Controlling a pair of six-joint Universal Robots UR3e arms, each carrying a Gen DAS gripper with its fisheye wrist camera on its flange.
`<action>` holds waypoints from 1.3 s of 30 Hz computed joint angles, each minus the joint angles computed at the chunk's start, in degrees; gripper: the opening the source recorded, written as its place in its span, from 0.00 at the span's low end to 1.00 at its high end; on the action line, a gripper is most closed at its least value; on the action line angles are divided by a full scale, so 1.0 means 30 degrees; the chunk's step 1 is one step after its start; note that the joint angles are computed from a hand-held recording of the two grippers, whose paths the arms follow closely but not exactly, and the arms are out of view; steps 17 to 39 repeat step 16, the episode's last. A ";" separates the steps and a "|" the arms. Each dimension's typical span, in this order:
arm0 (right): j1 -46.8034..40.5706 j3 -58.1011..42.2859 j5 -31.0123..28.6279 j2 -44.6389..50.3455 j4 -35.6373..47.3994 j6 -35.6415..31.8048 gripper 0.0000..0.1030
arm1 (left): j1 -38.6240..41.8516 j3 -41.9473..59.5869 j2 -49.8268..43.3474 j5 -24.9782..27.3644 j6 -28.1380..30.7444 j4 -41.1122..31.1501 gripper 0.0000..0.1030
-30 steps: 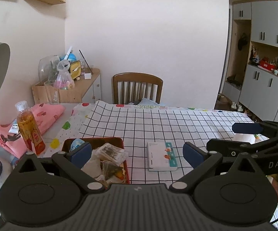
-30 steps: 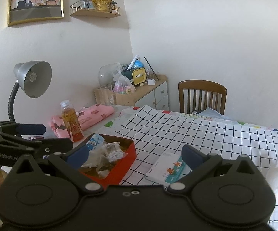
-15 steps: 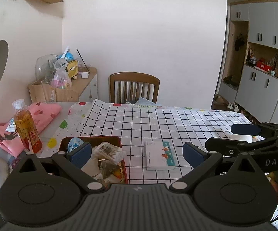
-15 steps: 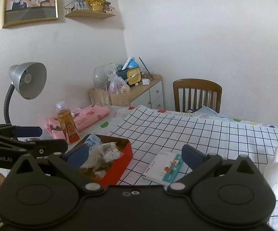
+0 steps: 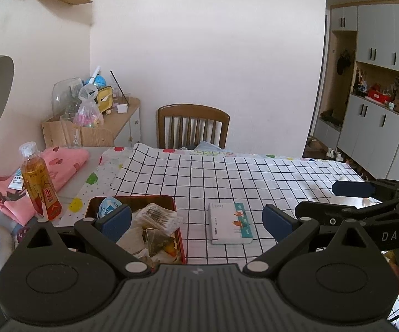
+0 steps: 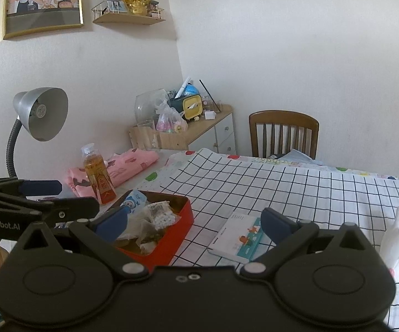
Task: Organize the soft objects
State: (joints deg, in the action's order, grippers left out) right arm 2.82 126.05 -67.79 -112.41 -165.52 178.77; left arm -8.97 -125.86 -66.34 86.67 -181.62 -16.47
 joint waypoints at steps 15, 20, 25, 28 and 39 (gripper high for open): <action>0.0427 -0.0402 -0.0776 0.0519 0.0236 0.0572 1.00 | 0.0780 0.0135 -0.0106 -0.1263 0.0190 -0.0473 0.99; 0.0511 -0.0548 -0.0879 0.0760 0.0196 0.0621 1.00 | 0.0843 0.0204 -0.0183 -0.1351 0.0194 -0.0559 0.99; 0.0511 -0.0548 -0.0879 0.0760 0.0196 0.0621 1.00 | 0.0843 0.0204 -0.0183 -0.1351 0.0194 -0.0559 0.99; 0.0511 -0.0548 -0.0879 0.0760 0.0196 0.0621 1.00 | 0.0843 0.0204 -0.0183 -0.1351 0.0194 -0.0559 0.99; 0.0511 -0.0548 -0.0879 0.0760 0.0196 0.0621 1.00 | 0.0843 0.0204 -0.0183 -0.1351 0.0194 -0.0559 0.99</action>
